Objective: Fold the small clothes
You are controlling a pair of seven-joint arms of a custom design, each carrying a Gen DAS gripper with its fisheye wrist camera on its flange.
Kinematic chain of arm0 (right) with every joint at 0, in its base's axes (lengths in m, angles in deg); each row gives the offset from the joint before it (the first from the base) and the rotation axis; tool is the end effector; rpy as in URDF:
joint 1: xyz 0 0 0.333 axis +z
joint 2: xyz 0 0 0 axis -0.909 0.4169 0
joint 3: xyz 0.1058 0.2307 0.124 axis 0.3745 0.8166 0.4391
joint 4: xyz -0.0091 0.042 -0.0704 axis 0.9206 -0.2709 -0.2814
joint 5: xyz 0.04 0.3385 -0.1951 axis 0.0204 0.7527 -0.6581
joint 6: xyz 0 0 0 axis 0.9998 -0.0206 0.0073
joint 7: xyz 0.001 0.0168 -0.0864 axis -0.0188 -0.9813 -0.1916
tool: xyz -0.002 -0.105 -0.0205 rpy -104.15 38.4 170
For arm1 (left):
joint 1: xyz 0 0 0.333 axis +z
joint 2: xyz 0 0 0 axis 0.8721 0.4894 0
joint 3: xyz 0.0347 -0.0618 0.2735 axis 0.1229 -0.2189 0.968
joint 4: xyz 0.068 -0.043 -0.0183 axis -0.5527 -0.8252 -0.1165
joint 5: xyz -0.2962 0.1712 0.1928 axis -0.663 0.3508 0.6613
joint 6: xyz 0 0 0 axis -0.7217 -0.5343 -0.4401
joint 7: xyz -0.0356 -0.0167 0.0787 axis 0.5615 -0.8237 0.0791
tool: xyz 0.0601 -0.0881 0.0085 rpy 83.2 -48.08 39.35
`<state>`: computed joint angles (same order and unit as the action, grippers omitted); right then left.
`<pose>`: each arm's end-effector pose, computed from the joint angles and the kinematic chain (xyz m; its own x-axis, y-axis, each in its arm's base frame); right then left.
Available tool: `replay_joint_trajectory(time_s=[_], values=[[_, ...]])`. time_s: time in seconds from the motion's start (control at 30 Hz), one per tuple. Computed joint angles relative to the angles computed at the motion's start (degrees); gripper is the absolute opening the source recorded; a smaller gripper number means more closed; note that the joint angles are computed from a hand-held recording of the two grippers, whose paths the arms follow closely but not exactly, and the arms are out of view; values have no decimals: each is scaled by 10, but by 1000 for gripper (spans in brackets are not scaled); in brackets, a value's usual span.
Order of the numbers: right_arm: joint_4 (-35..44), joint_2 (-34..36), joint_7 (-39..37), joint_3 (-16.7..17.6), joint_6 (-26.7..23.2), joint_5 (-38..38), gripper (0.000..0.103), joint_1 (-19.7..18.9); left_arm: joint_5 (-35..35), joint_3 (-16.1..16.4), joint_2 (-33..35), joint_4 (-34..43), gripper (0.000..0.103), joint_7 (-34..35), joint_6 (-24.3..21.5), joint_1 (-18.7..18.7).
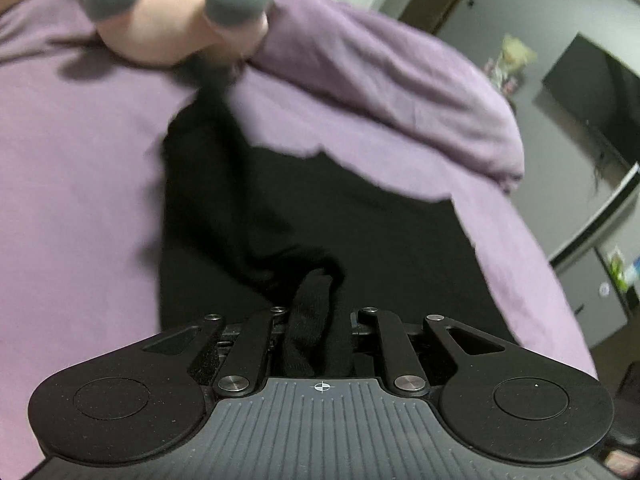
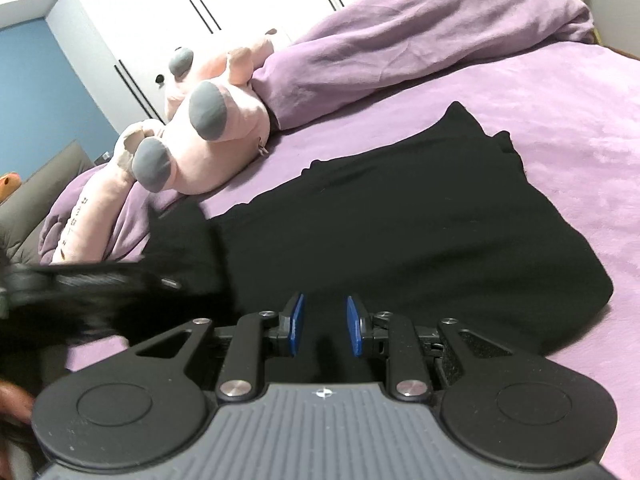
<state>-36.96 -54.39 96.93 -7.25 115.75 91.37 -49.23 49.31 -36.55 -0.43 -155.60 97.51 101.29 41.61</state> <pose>0.5880 0.2280 0.4610 0.3450 -0.8121 -0.4707 -0.6757 0.1332 -0.7250 0.5960 -0.3185 0.5305 0.1284 -0.9011 0.4141 -0.6965 -0.3792 -0.6092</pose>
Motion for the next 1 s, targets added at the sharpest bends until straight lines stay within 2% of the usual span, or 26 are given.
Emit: replay_joint_trajectory(time_s=[0.03, 0.1, 0.13, 0.17, 0.23, 0.3, 0.37, 0.4, 0.47, 0.53, 0.6, 0.67, 0.8, 0.83, 0.9, 0.93, 1.0], values=[[0, 0, 5, -2, -3, -6, 23, 0, -10, -5, 5, 0, 18, 8, 3, 2], [0, -2, -1, -3, -14, 1, 23, -6, -23, -8, -5, -25, 31, 18, 33, 7], [3, 0, 8, -6, -19, -7, 23, -6, -47, -17, -15, -40, 41, 40, 50, 16], [6, 1, 3, -6, -28, 0, 23, -9, -75, -26, -30, -61, 46, 64, 65, 25], [16, 4, 2, -7, -43, 8, 23, -13, -95, -31, -72, -113, 50, 85, 98, 29], [33, 10, -16, -4, -68, 31, 30, -18, -7, -12, -106, -142, 53, 7, 96, 15], [56, 24, -5, -5, -98, 30, 42, -19, 78, -10, -129, -158, 53, -76, 69, 19], [73, 35, 4, -5, -126, 32, 45, -23, 98, -15, -131, -159, 53, -101, 58, 24], [98, 55, 36, -5, -162, 18, 49, -23, 75, -24, -121, -150, 53, -95, 41, 34], [124, 78, 80, -7, -183, -32, 52, -18, 63, -27, -110, -149, 53, -90, 48, 39], [134, 89, 87, 2, -189, -44, 49, -21, 15, -30, -99, -151, 53, -64, 72, 44], [130, 90, 72, 10, -176, -44, 10, -24, -10, -27, -103, -175, 53, -70, 119, 47], [120, 86, 73, 8, -161, -77, 9, -24, -105, -31, -128, -225, 52, -36, 189, 57], [118, 86, 67, 9, -162, -82, 9, -27, -103, -29, -133, -231, 52, -48, 197, 58], [122, 88, 55, 14, -178, -74, 11, -37, -8, -23, -147, -230, 53, -133, 171, 65], [131, 91, 55, 16, -196, -61, 17, -45, 23, -25, -149, -224, 53, -159, 153, 70], [142, 94, 52, 21, -198, -24, 32, -53, 62, -27, -151, -217, 56, -200, 132, 79]])
